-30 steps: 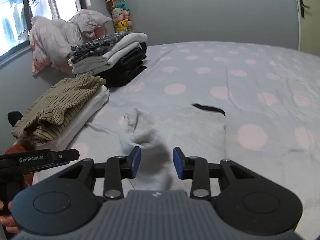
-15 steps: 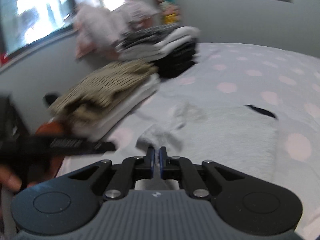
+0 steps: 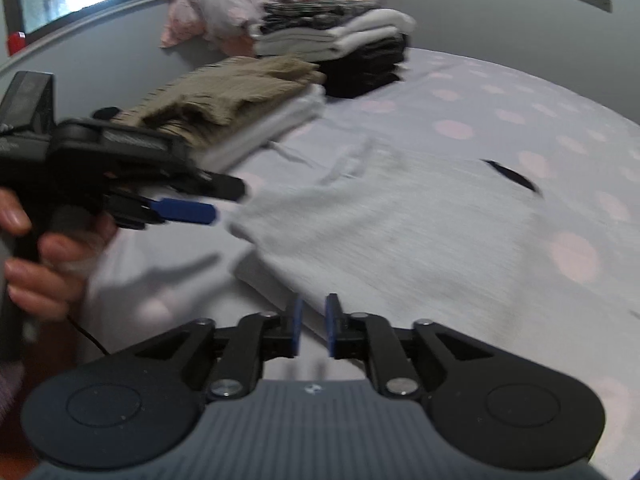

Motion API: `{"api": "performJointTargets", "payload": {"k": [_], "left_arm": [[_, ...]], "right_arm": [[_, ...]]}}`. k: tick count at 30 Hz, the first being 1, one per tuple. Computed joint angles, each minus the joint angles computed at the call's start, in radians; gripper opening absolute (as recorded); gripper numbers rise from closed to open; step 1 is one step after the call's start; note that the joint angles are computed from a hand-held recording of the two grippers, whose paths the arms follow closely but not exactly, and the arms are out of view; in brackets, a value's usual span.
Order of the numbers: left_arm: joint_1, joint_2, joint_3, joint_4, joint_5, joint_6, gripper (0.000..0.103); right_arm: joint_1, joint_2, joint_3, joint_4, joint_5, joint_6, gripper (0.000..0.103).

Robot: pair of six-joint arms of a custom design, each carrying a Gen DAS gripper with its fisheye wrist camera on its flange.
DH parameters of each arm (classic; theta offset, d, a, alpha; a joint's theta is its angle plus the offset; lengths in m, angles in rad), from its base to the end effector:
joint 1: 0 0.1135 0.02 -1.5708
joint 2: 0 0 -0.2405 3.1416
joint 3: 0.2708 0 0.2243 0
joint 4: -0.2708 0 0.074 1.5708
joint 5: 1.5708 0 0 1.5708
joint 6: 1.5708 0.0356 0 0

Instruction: Fold clothes

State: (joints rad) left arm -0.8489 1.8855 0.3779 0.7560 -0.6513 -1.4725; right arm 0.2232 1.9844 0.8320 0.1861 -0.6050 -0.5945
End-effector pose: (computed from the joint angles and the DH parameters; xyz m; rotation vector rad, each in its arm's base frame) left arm 0.1766 -0.1679 0.0604 -0.9724 1.9757 -0.5742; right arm 0.3056 0.0901 0.0756 -1.1594 2.0931 0.5934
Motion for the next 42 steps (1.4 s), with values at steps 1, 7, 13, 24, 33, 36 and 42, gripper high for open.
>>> {"api": "performJointTargets", "payload": {"k": [1,7,13,24,33,36,42], "left_arm": [[-0.003,0.008,-0.010,0.040,0.005,0.005,0.060],[0.030,0.068,0.048,0.019,0.099,0.031,0.060],[0.062,0.129,0.094,0.016,0.127,0.065,0.032],[0.059,0.135,0.227,-0.316,0.142,0.053,0.008],[0.056,0.109,0.308,-0.532,0.157,0.077,0.025],[0.016,0.035,0.273,-0.571,0.103,0.058,0.039],[0.064,-0.044,0.234,-0.468,0.059,0.218,0.058]], "right_arm": [[-0.026,-0.008,-0.018,0.012,0.012,-0.016,0.030],[-0.142,0.018,-0.076,0.104,0.095,-0.044,0.030],[-0.152,0.096,-0.061,0.193,0.113,-0.015,0.030],[-0.164,0.110,-0.028,0.150,0.110,0.010,0.004],[-0.160,0.148,0.046,0.029,0.146,0.005,0.004],[-0.184,0.116,0.045,-0.011,0.148,0.010,0.006],[-0.222,0.103,0.094,-0.004,0.091,0.154,0.026]]}}
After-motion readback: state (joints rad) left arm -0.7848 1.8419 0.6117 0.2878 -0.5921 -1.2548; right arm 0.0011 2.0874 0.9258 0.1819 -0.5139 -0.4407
